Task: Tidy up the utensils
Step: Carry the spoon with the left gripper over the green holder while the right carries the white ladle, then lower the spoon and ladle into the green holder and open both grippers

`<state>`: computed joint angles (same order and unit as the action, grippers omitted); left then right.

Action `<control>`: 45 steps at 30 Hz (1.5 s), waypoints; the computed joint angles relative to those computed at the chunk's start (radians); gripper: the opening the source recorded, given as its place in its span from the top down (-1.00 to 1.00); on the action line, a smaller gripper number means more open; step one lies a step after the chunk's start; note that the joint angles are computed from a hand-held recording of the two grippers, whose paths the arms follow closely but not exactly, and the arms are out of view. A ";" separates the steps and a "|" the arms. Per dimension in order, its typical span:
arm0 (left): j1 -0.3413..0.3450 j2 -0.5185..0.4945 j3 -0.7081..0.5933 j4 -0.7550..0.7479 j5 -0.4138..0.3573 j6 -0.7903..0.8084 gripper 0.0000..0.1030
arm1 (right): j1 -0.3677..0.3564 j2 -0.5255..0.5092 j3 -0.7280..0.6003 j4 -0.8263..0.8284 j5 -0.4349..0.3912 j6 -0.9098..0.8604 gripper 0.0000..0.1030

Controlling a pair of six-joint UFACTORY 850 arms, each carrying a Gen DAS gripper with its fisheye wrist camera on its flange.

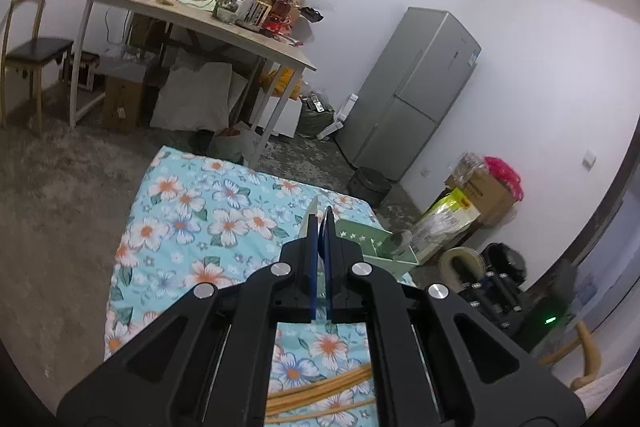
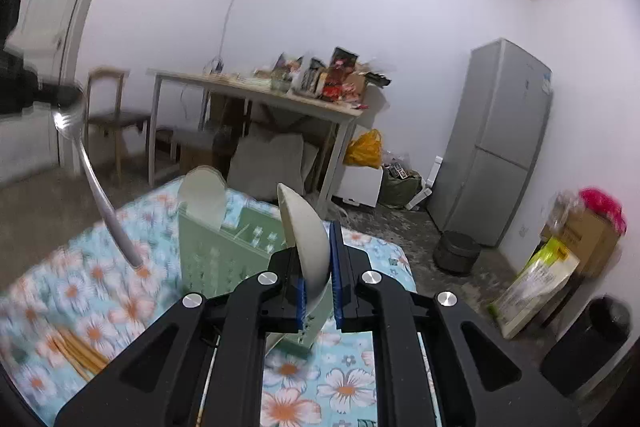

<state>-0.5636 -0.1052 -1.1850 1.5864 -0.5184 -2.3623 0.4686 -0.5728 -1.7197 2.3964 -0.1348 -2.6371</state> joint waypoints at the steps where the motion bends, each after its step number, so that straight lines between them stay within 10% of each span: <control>1: -0.002 -0.014 -0.022 -0.023 -0.013 0.036 0.97 | -0.010 -0.001 -0.004 -0.069 -0.015 0.087 0.80; 7: -0.021 -0.089 -0.155 -0.052 -0.104 0.187 0.98 | -0.083 -0.003 -0.052 -0.376 -0.157 0.521 0.80; 21: -0.045 -0.373 -0.533 -0.242 -0.369 0.756 0.98 | -0.154 -0.103 -0.246 -0.389 -0.353 0.715 0.80; 34: 0.049 -0.446 -0.553 -0.372 -0.176 0.784 0.94 | -0.127 -0.249 -0.456 -0.476 -0.287 0.804 0.80; 45: 0.108 -0.357 -0.377 -0.117 0.028 0.306 0.84 | -0.113 -0.436 -0.748 -0.847 -0.242 1.198 0.80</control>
<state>-0.4561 -0.4621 -1.5624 1.4691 -0.4906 -2.0561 0.3554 -1.0091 -2.4673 1.5499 -0.3767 -1.4393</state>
